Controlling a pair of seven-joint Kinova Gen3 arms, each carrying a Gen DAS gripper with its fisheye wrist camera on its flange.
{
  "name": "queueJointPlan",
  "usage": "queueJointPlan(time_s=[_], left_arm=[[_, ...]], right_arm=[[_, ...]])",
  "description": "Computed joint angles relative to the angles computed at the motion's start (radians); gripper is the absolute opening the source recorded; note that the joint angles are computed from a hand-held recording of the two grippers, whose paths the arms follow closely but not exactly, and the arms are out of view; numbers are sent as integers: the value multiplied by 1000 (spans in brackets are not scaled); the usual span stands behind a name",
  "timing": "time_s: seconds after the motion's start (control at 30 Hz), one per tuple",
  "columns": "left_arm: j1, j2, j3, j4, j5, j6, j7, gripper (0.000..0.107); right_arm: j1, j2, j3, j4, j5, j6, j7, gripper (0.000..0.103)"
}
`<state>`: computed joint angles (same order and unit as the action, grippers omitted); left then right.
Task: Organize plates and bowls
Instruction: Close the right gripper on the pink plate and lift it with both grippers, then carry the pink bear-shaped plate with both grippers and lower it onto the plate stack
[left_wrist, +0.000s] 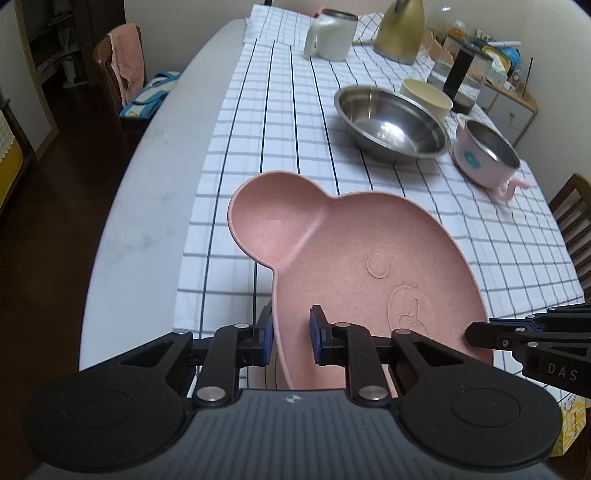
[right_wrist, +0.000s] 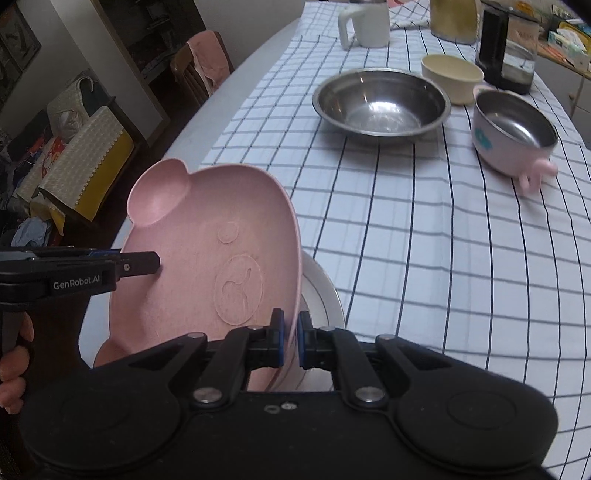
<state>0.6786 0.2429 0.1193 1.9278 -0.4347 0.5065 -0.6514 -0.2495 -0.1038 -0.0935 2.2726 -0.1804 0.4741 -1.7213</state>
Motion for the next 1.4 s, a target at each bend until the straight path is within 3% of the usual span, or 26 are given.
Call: queueJointPlan(time_s=[0.27,0.43,0.83,1.0,1.13,1.4], left_arm=[[9,12,3,30,11,-15,-2,19],[-3,17,5,32,36,-15,-28,19],[12,16,-18,52,-4,-28,9,19],[14,13,-22,57,-16,-35,17,19],[26,15,-25,55,-33,-30,35,19],[9,4,-11,64,-17,-29,13,19]], right_arm=[[-2,22,-9,35,12,-19,-22,8],[-8,35,4,52,-39,-27,17,9],[-16,78,-5,58,-112,-39,71,10],[-19,91,-17,52,-88,-44,42,12],[-19,96,-18,49,-104,-46,54,19],[-34,71,-35,50,-3,-54,-67,30]])
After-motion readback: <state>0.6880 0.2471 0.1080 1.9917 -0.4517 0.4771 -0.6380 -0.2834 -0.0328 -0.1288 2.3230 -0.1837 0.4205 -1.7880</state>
